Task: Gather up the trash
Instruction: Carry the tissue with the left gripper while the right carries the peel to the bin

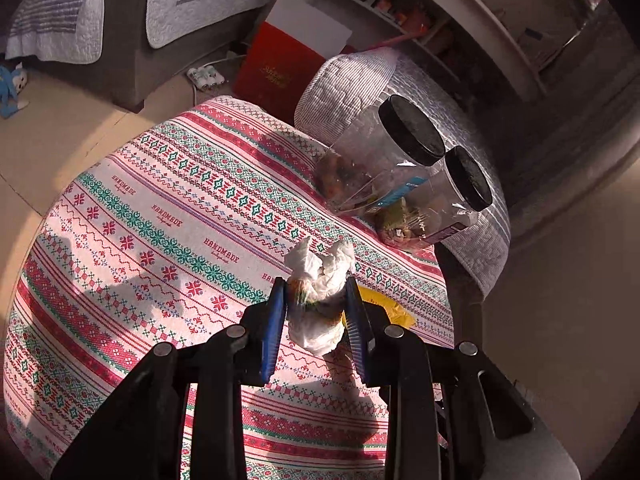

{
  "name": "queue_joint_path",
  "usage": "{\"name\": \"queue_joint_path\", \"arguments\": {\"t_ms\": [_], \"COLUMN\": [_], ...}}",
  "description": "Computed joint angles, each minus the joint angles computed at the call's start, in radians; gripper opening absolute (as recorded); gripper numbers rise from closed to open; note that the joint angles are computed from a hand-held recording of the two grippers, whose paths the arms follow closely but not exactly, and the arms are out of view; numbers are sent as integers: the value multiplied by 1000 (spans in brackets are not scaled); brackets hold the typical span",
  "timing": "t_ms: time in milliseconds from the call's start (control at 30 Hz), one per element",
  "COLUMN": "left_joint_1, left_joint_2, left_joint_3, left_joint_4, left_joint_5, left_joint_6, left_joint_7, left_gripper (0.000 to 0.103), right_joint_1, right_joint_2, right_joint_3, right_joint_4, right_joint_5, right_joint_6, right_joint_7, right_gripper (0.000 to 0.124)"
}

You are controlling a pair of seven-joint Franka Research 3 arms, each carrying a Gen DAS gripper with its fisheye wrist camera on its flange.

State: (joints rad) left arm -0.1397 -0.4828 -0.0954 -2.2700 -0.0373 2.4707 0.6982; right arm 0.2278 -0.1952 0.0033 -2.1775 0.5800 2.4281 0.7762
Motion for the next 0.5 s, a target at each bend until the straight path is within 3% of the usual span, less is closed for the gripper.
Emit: {"name": "queue_joint_path", "arguments": {"t_ms": [500], "left_joint_1": [-17], "left_joint_2": [-49], "left_joint_3": [-24], "left_joint_4": [33], "left_joint_5": [19], "left_joint_6": [-32], "left_joint_7": [-31], "left_gripper": [29], "right_joint_1": [-18], "right_joint_2": [-84], "right_joint_3": [-37], "right_joint_4": [-16], "right_joint_5": [51], "right_joint_6": [-31], "right_joint_7": [11], "right_gripper": [12]}}
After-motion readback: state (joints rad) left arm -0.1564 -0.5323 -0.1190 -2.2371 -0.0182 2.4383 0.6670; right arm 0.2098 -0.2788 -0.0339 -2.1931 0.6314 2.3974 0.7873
